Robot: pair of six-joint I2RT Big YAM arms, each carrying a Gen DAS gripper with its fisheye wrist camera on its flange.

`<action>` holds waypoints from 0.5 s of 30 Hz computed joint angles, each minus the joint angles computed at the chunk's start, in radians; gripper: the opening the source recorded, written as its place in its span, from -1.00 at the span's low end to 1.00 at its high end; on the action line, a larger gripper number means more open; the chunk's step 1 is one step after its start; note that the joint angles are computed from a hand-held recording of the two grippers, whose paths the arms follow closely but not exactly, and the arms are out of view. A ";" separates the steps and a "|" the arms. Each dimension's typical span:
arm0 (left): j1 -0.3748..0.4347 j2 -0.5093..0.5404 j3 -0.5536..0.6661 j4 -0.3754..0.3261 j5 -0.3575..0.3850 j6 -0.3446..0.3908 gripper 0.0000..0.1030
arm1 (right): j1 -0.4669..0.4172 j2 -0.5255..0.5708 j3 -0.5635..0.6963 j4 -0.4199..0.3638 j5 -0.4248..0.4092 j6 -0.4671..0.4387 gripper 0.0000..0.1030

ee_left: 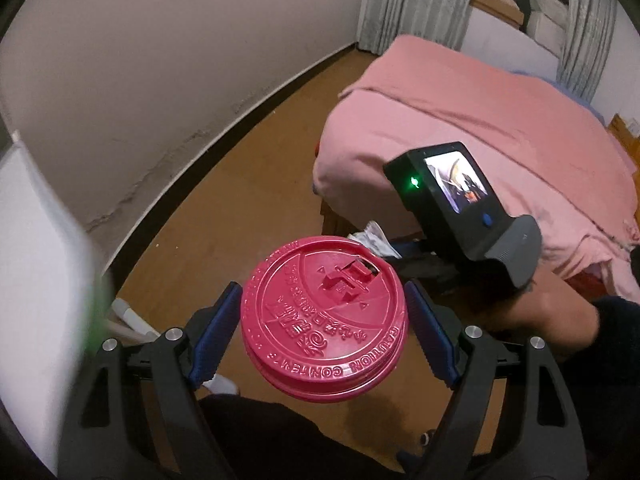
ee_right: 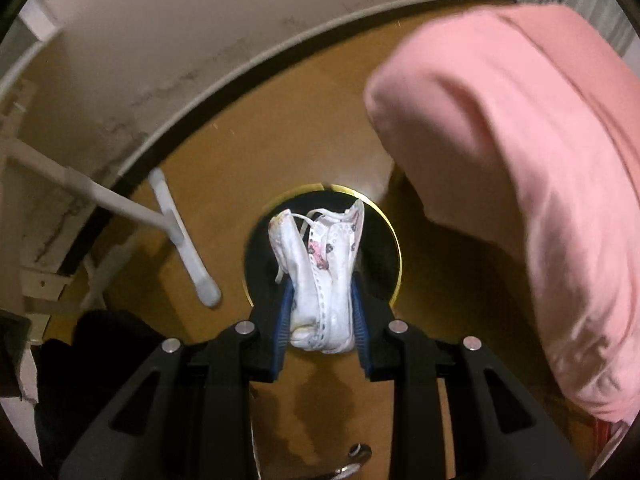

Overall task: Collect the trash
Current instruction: 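Carry the lid and paper to the bin and open both tools over it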

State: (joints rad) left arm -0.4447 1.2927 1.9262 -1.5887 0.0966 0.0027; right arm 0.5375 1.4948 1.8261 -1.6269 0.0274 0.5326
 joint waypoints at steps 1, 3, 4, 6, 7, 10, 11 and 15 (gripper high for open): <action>-0.009 0.004 -0.024 0.013 -0.015 0.001 0.54 | -0.012 -0.010 -0.033 0.008 -0.013 0.001 -0.46; -0.019 0.017 -0.048 0.024 -0.017 -0.003 0.54 | -0.024 -0.023 -0.066 0.018 -0.038 0.000 -0.46; -0.020 0.025 -0.058 0.033 -0.010 -0.006 0.54 | -0.029 -0.028 -0.079 0.023 -0.049 -0.001 -0.46; -0.016 0.048 -0.060 0.036 -0.008 -0.005 0.54 | -0.033 -0.037 -0.097 0.030 -0.061 0.000 -0.45; -0.015 0.056 -0.065 0.039 -0.009 -0.008 0.54 | -0.037 -0.041 -0.104 0.035 -0.068 0.001 -0.45; -0.018 0.083 -0.059 0.043 -0.007 -0.024 0.54 | -0.048 -0.045 -0.115 0.044 -0.081 0.004 -0.45; -0.014 0.064 -0.082 0.042 -0.005 -0.023 0.54 | -0.049 -0.044 -0.114 0.046 -0.081 0.007 -0.45; -0.010 0.071 -0.096 0.041 -0.005 -0.029 0.54 | -0.065 -0.047 -0.128 0.062 -0.096 0.004 -0.23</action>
